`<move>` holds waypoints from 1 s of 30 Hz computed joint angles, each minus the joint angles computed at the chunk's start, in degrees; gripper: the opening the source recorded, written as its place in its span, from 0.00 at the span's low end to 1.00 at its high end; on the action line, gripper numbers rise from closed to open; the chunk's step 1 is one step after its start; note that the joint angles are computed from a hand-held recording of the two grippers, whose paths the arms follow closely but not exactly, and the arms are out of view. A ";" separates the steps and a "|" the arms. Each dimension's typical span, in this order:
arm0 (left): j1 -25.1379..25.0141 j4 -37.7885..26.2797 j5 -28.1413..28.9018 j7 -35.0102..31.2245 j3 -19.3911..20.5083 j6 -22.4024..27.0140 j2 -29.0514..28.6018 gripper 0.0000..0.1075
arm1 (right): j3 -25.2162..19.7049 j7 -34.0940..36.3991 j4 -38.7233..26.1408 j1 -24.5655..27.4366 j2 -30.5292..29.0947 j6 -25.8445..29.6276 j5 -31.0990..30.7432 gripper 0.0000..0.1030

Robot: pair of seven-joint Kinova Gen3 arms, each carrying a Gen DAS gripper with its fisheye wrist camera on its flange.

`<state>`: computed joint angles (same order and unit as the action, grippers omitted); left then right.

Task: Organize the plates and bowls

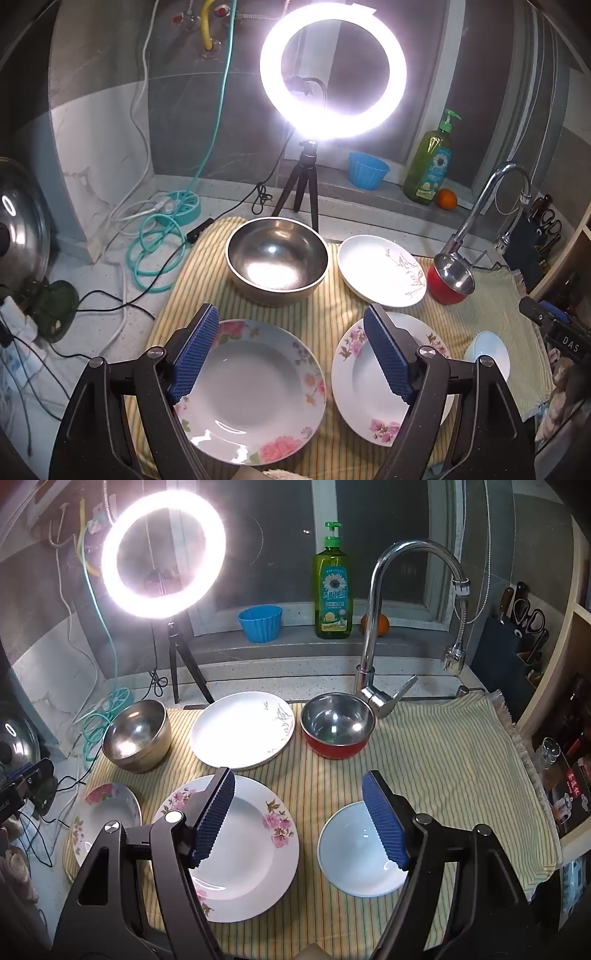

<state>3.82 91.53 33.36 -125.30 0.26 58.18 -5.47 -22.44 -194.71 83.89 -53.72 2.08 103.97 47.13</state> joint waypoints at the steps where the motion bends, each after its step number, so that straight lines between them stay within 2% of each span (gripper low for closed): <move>1: 0.04 -0.10 -0.01 0.07 0.04 0.08 0.06 0.75 | -0.02 -0.01 -0.01 -0.05 0.06 0.21 0.10 0.72; 7: -0.36 1.04 1.17 -1.31 -0.67 -0.99 -0.24 0.75 | 0.66 2.00 -1.98 0.14 1.09 1.52 1.51 0.72; 10: -0.60 1.24 1.83 -2.20 -0.85 -1.15 0.07 0.75 | 0.30 0.27 -0.52 -1.05 0.87 2.08 2.78 0.72; 16: 0.13 1.49 0.07 -0.25 0.22 -2.27 -0.58 0.75 | 0.45 0.24 -0.67 -1.96 1.42 2.72 3.87 0.72; 30: 0.85 1.58 -0.11 0.27 0.08 -2.75 -0.57 0.75 | 0.72 0.80 -1.23 -2.00 1.28 2.89 4.33 0.72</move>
